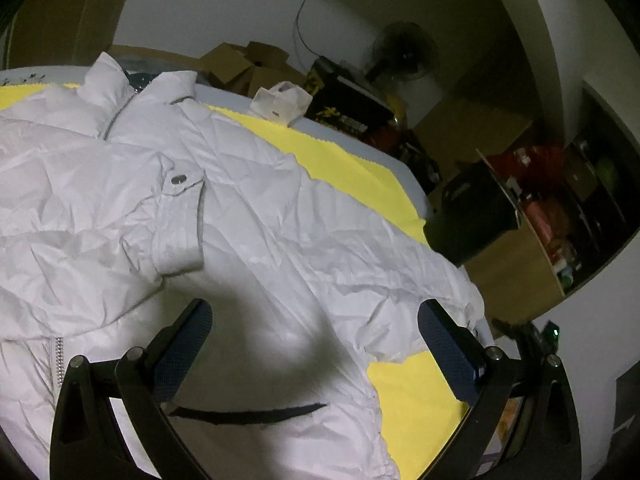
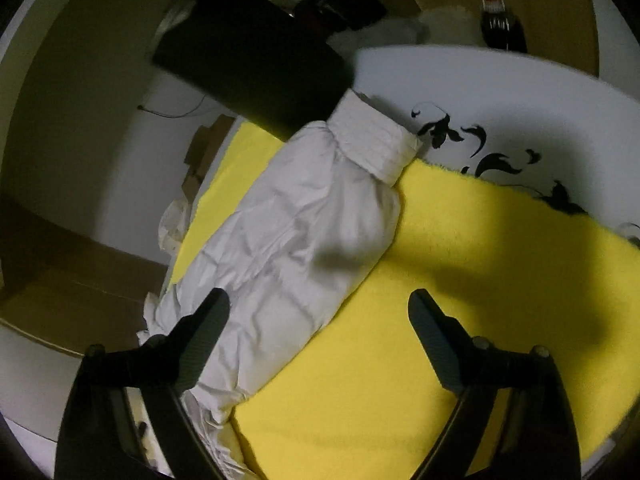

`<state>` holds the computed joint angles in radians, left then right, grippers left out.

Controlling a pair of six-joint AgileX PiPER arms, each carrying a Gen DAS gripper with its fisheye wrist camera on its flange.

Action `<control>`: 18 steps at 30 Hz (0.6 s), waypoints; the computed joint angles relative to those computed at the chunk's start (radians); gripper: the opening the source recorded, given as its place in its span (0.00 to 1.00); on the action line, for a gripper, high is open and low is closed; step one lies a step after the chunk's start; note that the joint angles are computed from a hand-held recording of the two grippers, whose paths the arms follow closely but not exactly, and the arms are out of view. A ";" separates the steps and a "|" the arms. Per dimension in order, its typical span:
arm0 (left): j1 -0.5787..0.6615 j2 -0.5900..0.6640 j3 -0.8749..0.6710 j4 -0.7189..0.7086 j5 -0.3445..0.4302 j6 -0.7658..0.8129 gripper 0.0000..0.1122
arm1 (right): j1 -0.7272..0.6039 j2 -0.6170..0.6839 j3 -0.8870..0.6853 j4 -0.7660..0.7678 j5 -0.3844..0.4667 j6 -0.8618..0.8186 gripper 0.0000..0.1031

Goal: Fold large clothes

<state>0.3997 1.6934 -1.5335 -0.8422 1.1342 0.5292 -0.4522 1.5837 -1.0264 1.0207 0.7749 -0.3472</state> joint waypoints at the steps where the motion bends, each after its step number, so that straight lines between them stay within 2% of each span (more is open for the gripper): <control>1: -0.002 -0.009 0.011 0.000 -0.007 0.007 0.91 | -0.010 0.043 -0.022 0.044 0.028 -0.035 0.86; 4: 0.001 -0.002 0.012 -0.001 -0.023 0.013 0.91 | -0.006 0.119 -0.071 0.091 0.061 -0.058 0.85; 7: 0.003 0.021 -0.014 0.006 -0.016 -0.033 0.91 | 0.038 0.149 -0.098 0.041 0.016 0.006 0.85; 12: 0.004 0.144 -0.104 -0.090 0.038 -0.104 0.91 | 0.101 0.164 -0.125 -0.014 -0.068 0.093 0.85; 15: -0.028 0.200 -0.159 -0.096 0.004 -0.145 0.91 | 0.130 0.191 -0.168 -0.031 -0.080 0.141 0.86; 18: -0.085 0.278 -0.252 -0.061 -0.015 -0.177 0.91 | 0.126 0.206 -0.205 -0.068 -0.054 0.179 0.85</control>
